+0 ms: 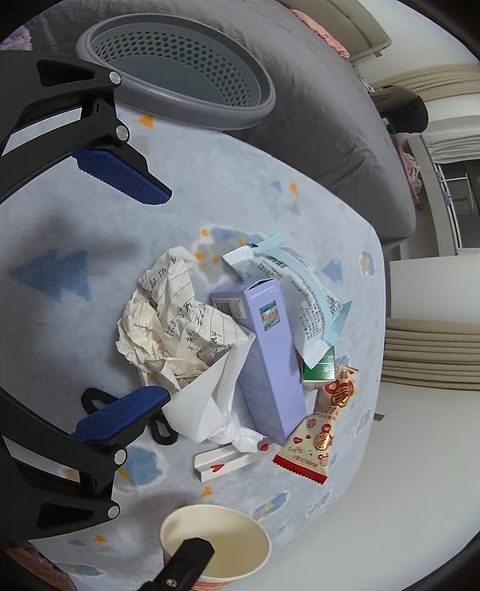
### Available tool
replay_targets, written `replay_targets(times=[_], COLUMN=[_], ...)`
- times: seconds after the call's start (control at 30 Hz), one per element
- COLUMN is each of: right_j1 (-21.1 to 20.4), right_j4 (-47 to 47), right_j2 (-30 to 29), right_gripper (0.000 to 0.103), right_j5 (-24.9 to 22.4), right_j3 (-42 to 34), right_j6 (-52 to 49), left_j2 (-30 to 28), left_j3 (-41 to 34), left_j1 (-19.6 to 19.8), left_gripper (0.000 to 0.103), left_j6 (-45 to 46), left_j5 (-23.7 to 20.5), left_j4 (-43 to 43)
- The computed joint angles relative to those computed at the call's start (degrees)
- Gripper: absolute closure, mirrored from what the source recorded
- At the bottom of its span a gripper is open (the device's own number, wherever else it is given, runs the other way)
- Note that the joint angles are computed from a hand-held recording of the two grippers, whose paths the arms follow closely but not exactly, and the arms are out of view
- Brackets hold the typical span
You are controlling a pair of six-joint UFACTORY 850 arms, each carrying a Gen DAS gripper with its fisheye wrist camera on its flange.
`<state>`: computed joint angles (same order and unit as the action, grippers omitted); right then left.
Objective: Collect trash
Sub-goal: 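Grasp the crumpled lined paper with the left tool while the right tool holds the cup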
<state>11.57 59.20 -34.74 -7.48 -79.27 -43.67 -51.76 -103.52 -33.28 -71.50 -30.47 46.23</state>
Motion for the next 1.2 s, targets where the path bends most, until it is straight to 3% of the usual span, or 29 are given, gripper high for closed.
replay_targets(times=[0.13, 0.53, 0.67, 0.77, 0.87, 1.2], right_j1=[-0.42, -0.84, -0.91, -0.84, -0.62, 1.20], right_j4=[2.64, 4.42, 6.50, 8.90, 10.70, 12.72], right_j2=[-0.12, -1.07, -1.08, -0.77, -0.52, 0.62], right_gripper=[0.020, 0.020, 0.020, 0.020, 0.020, 0.020], right_j5=[-0.86, -2.27, -2.37, -2.18, -2.15, -0.69], right_j3=[0.02, -0.55, -0.44, 0.04, 0.37, 1.23], right_j6=[-2.22, -3.76, -5.91, -8.55, -10.53, -13.86], left_j2=[-1.39, -4.46, -3.75, -2.65, -1.18, 5.97], left_j3=[-1.82, -5.43, -4.38, -2.84, -0.80, 8.93], left_j1=[-0.31, 1.21, 1.42, 1.33, 1.29, 0.99], left_gripper=[0.006, 0.007, 0.024, 0.035, 0.038, 0.039], left_j6=[0.98, 4.77, 6.96, 6.15, 4.44, -12.01], left_j5=[-1.20, 1.54, 3.73, 4.77, 6.17, 7.63], left_j4=[0.02, -6.56, -7.75, -6.09, -4.00, 13.04])
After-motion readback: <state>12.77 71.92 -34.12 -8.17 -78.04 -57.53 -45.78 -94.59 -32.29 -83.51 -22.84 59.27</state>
